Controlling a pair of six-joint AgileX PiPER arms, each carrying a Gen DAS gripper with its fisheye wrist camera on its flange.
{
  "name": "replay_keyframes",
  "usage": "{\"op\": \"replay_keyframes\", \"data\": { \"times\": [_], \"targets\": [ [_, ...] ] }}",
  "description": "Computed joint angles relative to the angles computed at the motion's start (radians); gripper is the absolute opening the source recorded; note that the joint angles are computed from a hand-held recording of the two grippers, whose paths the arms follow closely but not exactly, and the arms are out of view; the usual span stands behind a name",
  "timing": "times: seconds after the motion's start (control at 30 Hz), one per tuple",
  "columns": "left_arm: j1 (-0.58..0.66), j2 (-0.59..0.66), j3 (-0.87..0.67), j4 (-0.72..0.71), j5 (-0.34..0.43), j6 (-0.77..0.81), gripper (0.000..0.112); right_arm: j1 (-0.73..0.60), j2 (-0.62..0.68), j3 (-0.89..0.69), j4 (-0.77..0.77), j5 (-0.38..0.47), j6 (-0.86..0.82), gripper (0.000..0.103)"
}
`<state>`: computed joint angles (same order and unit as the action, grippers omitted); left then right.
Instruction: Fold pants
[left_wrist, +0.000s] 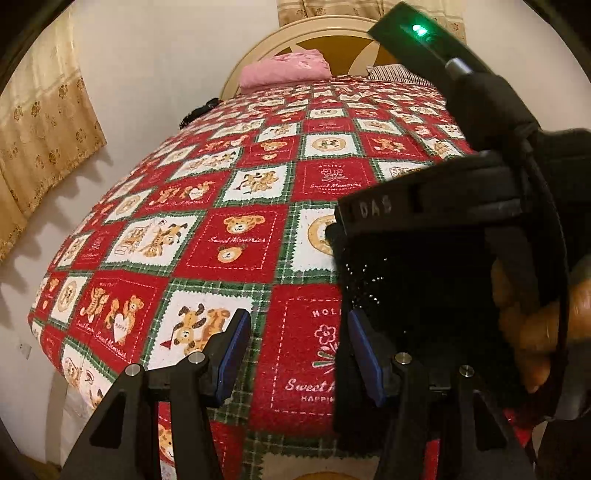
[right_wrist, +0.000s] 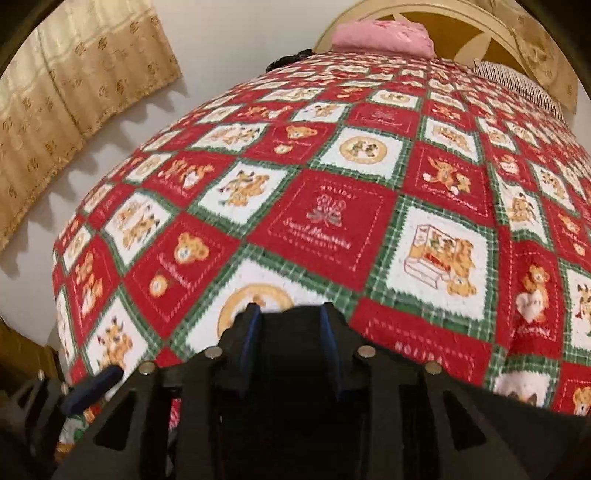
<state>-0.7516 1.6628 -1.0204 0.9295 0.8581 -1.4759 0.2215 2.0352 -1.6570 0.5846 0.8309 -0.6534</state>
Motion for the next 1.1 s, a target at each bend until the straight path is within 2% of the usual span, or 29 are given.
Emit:
{"op": "replay_keyframes", "data": {
  "times": [0.07,0.13,0.27,0.3,0.33,0.4,0.47,0.53,0.63,0.73,0.9,1.03,1.1],
  "targets": [
    [0.023,-0.016,0.002,-0.036,-0.027,0.030,0.057,-0.020,-0.007,0.009,0.051,0.014,-0.030,0.035],
    [0.044,-0.028,0.000,-0.070,-0.049,0.067,0.057,-0.067,-0.047,0.060,0.189,0.019,-0.126,0.035],
    [0.055,-0.027,-0.032,-0.111,-0.030,0.140,0.057,-0.167,-0.180,0.188,0.366,0.007,-0.257,0.037],
    [0.056,-0.026,-0.042,-0.117,-0.027,0.156,0.057,-0.206,-0.234,0.240,0.395,0.008,-0.293,0.040],
    [0.057,-0.024,-0.050,-0.117,-0.025,0.165,0.057,-0.224,-0.258,0.260,0.404,0.001,-0.301,0.044],
    [0.055,-0.020,-0.065,-0.110,-0.023,0.173,0.057,-0.278,-0.338,0.353,0.427,-0.038,-0.347,0.066],
    [0.058,-0.017,-0.075,-0.107,-0.034,0.179,0.057,-0.351,-0.437,0.472,0.448,-0.096,-0.407,0.070],
    [0.065,-0.002,-0.101,-0.114,-0.033,0.193,0.057,-0.410,-0.484,0.519,0.444,-0.129,-0.421,0.070],
    [0.069,0.009,-0.124,-0.104,-0.035,0.199,0.057,-0.500,-0.538,0.591,0.432,-0.173,-0.435,0.083],
    [0.060,0.018,-0.140,-0.080,-0.027,0.190,0.057,-0.541,-0.531,0.617,0.396,-0.239,-0.384,0.083],
    [0.053,0.048,-0.164,-0.075,-0.012,0.190,0.057,-0.607,-0.534,0.688,0.366,-0.256,-0.392,0.083],
    [0.048,0.060,-0.165,-0.081,-0.015,0.189,0.057,-0.637,-0.556,0.758,0.459,-0.262,-0.484,0.085],
    [0.040,0.062,-0.163,-0.075,-0.014,0.186,0.057,-0.613,-0.559,0.746,0.397,-0.278,-0.440,0.087]
  ]
}}
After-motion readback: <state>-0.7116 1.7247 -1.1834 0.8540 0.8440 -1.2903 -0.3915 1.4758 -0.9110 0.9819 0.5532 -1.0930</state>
